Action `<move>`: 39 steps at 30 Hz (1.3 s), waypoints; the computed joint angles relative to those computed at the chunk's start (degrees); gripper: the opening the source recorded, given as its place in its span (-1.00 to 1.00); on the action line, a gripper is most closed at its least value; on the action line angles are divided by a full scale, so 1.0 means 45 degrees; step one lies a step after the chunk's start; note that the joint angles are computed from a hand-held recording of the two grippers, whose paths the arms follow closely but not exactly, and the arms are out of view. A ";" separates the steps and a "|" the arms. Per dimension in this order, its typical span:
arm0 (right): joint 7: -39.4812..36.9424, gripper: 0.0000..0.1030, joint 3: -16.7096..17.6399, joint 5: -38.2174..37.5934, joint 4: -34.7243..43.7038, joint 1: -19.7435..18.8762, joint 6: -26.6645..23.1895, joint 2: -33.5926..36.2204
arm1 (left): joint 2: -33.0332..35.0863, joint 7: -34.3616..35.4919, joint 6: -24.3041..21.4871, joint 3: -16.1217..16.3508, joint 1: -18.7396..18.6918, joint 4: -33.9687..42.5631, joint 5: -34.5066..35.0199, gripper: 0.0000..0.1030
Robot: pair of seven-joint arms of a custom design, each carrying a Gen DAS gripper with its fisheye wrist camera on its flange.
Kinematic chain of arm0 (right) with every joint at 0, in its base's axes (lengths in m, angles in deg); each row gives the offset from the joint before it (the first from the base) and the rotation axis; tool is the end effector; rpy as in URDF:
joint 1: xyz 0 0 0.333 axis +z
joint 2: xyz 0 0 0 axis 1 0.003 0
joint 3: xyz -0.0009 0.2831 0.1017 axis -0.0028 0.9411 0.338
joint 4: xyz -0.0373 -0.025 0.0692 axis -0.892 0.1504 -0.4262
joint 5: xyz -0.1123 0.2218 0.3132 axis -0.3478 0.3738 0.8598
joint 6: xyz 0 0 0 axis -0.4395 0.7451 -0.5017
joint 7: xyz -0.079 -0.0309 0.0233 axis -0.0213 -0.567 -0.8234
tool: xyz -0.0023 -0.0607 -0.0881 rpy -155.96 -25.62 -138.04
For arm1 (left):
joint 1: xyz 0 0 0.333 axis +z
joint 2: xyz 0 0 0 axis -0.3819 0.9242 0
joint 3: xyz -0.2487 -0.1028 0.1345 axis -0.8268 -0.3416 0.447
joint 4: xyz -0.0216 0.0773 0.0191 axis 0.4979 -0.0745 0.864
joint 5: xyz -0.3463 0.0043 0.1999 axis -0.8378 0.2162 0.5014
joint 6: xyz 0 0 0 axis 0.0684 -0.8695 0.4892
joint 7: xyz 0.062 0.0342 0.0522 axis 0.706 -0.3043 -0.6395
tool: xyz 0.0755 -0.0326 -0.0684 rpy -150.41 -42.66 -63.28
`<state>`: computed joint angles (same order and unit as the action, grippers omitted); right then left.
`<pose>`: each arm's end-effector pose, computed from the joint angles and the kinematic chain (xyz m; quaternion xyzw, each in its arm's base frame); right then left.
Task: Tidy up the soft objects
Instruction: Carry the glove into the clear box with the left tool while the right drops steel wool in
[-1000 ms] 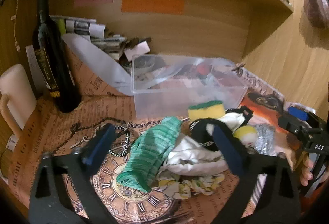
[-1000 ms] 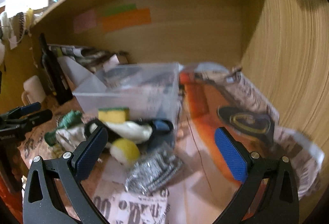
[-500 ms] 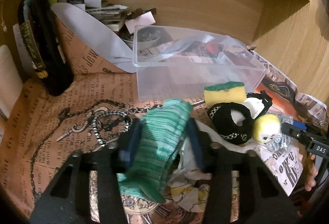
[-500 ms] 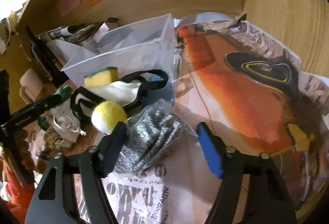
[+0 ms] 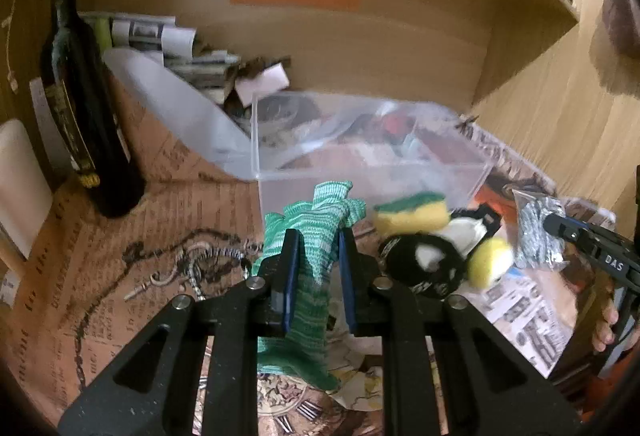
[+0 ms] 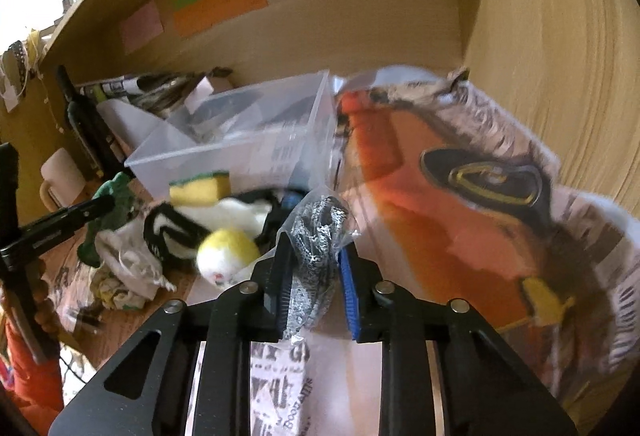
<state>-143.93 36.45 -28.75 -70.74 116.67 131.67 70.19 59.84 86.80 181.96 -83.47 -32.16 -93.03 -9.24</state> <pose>0.4476 0.3726 0.4465 -0.5817 0.6678 -0.2538 0.3889 0.5466 -0.1146 0.4592 -0.5082 0.7290 -0.4127 0.1998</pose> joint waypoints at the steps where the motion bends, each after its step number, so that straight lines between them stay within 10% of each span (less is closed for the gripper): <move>1: 0.0187 -0.61 0.0009 -0.0301 0.0034 0.0010 -0.0132 -0.0097 | -0.0065 0.0170 -0.0112 0.0039 -0.0001 0.0050 -0.0213 -0.63; 18: 0.0588 -0.61 -0.0064 -0.3331 0.2350 0.0046 -0.0868 0.0448 | 0.0667 0.1228 0.0475 -0.0081 0.0163 0.2442 -0.1113 -0.63; 28: -0.1104 -0.61 -0.0773 -0.2483 0.4350 0.0192 0.0124 0.2108 | 0.2639 -0.2739 0.0141 -0.0596 0.0665 0.4378 0.3241 -0.63; 39: -0.6540 -0.61 -0.1396 0.2684 0.6363 0.0330 0.1008 0.4319 | 0.5174 -0.8223 -0.1273 -0.0027 0.0294 0.6897 0.9415 -0.63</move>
<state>-173.36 30.17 -16.67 -42.10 118.15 136.21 89.63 83.12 49.79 176.23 -83.59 -30.84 -61.99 33.12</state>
